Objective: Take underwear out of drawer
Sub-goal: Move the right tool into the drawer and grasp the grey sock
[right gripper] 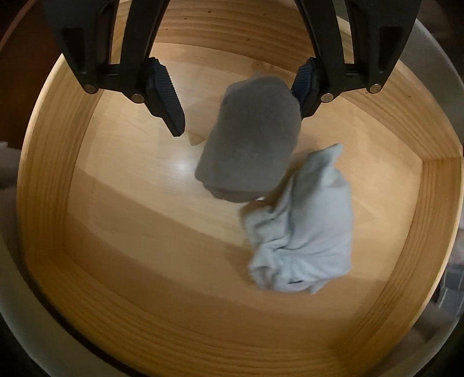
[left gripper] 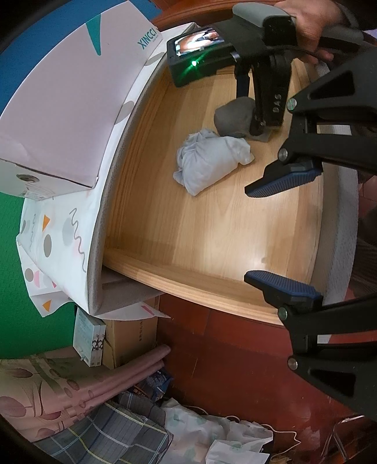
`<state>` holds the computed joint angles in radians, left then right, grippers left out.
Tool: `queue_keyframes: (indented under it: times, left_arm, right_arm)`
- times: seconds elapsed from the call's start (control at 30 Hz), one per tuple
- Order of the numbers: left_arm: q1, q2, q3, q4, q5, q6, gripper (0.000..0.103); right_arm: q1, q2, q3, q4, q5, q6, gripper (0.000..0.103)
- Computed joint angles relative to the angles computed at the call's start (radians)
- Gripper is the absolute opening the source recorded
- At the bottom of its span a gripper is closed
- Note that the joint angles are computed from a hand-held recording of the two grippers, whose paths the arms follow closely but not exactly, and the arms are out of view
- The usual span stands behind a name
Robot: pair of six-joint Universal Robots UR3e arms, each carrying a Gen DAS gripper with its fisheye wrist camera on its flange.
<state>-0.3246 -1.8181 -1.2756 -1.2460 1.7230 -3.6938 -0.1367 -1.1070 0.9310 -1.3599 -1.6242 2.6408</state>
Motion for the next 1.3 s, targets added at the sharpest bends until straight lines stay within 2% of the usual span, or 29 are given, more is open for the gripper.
queue_keyframes:
  times: [0.1,0.3,0.37,0.43,0.63,1.0,1.3]
  left_arm:
    - [0.0,0.0,0.0,0.003,0.0,-0.001,0.054]
    - [-0.003,-0.004,0.006,-0.003,0.001,-0.002,0.054]
    - [-0.003,-0.007,0.009,-0.006,0.0,-0.005,0.054]
    - [-0.002,-0.008,0.011,-0.008,-0.003,-0.006,0.054]
    - [0.003,-0.006,0.015,-0.013,-0.009,-0.005,0.054]
    - [0.0,-0.01,0.024,-0.026,-0.003,-0.003,0.054]
    - [-0.009,-0.036,0.059,-0.063,0.009,-0.002,0.054]
  right_arm:
    - [-0.032,0.011,-0.043,0.045,0.052,-0.01,0.066]
    - [-0.033,0.012,-0.075,0.032,0.098,-0.016,0.066]
    - [-0.007,0.025,-0.08,0.02,0.075,-0.01,0.062]
    - [0.016,0.05,-0.089,0.015,0.046,0.011,0.042]
    - [0.021,0.048,-0.053,-0.017,0.01,0.013,0.035]
    - [-0.069,-0.014,0.071,-0.066,-0.078,-0.04,0.034]
    - [-0.121,-0.084,0.186,-0.095,-0.106,-0.071,0.033]
